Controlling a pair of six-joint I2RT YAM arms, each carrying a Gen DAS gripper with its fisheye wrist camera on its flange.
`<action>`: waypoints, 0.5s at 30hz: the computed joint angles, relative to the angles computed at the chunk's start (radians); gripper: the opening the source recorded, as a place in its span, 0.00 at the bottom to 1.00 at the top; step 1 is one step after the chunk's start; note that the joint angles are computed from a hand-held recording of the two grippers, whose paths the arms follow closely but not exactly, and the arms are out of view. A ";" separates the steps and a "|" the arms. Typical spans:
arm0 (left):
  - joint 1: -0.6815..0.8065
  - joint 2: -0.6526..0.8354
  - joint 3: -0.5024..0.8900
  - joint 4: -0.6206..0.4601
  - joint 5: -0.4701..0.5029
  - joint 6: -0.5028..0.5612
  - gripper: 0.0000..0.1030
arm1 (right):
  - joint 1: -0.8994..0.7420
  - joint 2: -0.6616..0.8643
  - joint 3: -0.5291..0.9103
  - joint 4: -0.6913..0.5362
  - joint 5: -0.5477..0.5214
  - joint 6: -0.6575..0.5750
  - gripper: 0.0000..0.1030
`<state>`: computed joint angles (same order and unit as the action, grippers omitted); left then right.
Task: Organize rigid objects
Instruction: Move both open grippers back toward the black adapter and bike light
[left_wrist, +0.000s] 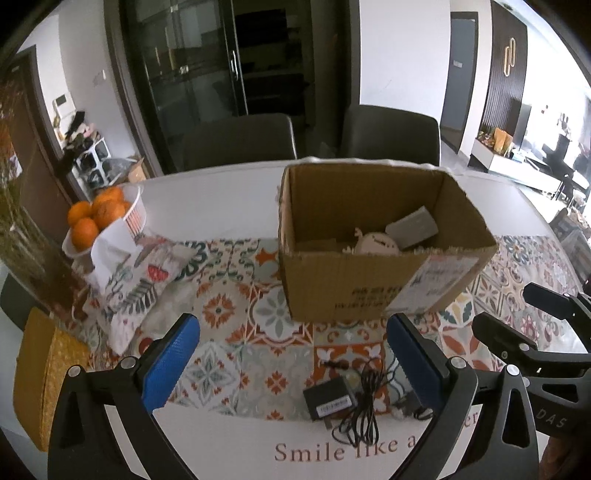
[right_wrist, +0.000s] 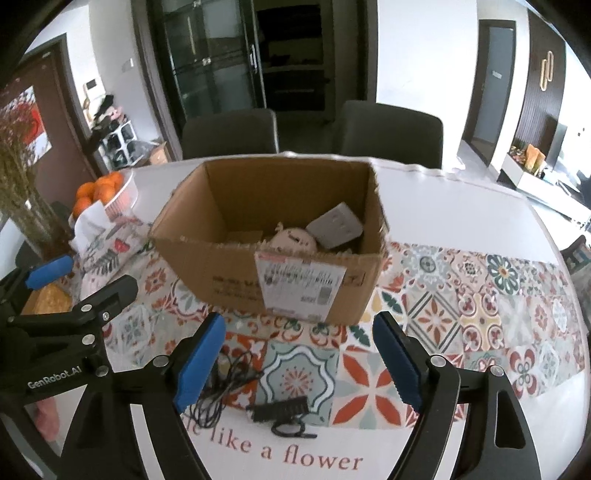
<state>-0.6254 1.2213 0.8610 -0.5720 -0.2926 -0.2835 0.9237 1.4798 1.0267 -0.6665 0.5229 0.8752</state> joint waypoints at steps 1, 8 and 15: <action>-0.002 -0.006 -0.009 -0.006 0.000 -0.008 1.00 | 0.005 -0.001 -0.007 0.005 -0.007 0.002 0.80; -0.010 -0.040 -0.068 -0.026 0.004 -0.059 1.00 | 0.034 0.004 -0.038 0.023 -0.031 0.008 0.80; -0.032 -0.060 -0.119 -0.044 -0.019 -0.096 1.00 | 0.050 0.020 -0.074 0.058 -0.072 0.006 0.80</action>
